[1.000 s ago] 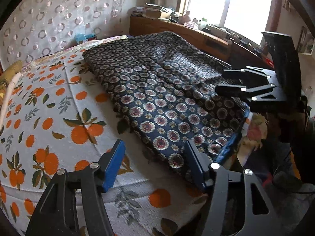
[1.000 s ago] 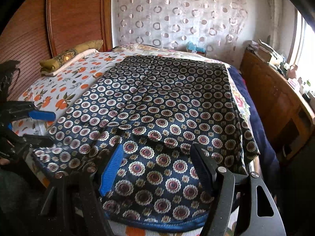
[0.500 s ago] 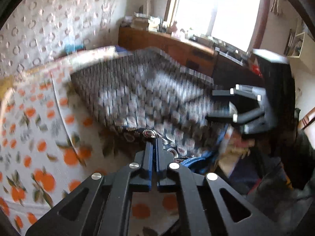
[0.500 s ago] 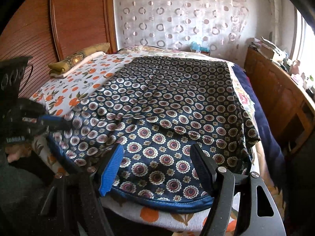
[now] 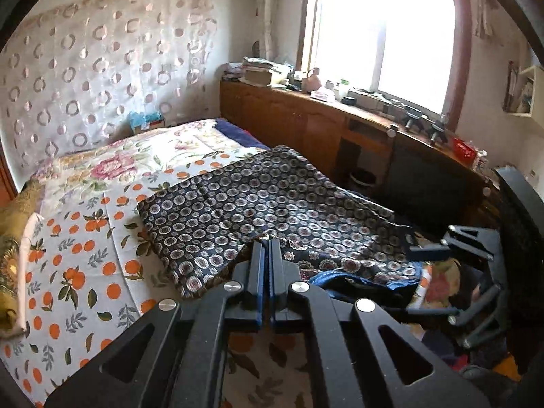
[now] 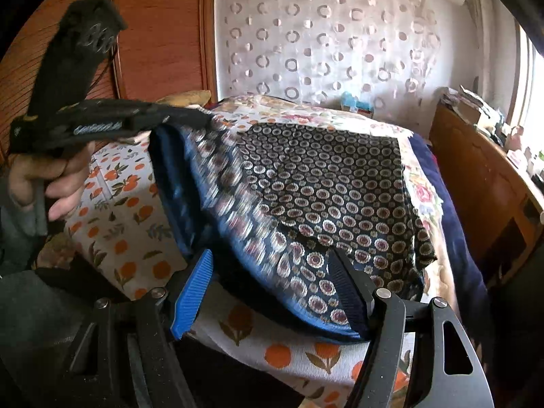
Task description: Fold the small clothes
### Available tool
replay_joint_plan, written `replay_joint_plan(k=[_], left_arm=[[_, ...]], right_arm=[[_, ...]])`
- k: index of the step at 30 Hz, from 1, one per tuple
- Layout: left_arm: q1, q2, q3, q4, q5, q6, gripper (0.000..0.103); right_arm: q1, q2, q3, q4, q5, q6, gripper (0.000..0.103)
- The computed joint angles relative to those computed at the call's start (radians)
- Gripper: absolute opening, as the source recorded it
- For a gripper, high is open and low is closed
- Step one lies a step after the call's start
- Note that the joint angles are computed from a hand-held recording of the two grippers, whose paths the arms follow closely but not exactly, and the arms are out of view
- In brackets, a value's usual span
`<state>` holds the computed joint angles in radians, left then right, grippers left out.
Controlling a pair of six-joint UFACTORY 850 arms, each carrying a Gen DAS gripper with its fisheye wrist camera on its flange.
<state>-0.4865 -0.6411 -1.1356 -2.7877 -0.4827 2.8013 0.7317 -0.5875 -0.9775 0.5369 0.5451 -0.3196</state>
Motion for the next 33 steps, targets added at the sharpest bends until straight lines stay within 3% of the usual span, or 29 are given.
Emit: replay_joint_plan(k=[7, 13, 14, 16, 18, 19, 26, 33], left_arm=[[0.021, -0.034, -0.039, 0.022, 0.019, -0.044, 0.002], [0.032, -0.061, -0.083, 0.067, 0.047, -0.092, 0.002], [0.035, -0.062, -0.088, 0.078, 0.049, -0.104, 0.002], [0.040, -0.061, -0.095, 0.096, 0.054, -0.122, 0.002], [0.046, -0.060, -0.102, 0.095, 0.060, -0.121, 0.002], [0.048, -0.058, -0.104, 0.078, 0.063, -0.107, 0.002], [0.082, -0.083, -0.171, 0.049, 0.112, -0.092, 0.003], [0.125, -0.183, -0.319, 0.287, 0.195, -0.351, 0.003]], right_arm=[[-0.028, -0.068, -0.068, 0.148, -0.055, -0.176, 0.072], [-0.066, -0.087, -0.091, 0.113, -0.067, -0.176, 0.071], [-0.073, -0.086, -0.089, 0.102, -0.058, -0.174, 0.066], [-0.092, -0.079, -0.097, 0.048, -0.060, -0.142, 0.026], [-0.111, -0.071, -0.111, -0.020, -0.072, -0.093, 0.009], [-0.114, -0.065, -0.117, -0.023, -0.060, -0.099, 0.007], [-0.151, -0.103, -0.283, -0.065, -0.087, -0.154, 0.005], [-0.199, -0.252, -0.529, -0.147, -0.233, -0.125, 0.005]])
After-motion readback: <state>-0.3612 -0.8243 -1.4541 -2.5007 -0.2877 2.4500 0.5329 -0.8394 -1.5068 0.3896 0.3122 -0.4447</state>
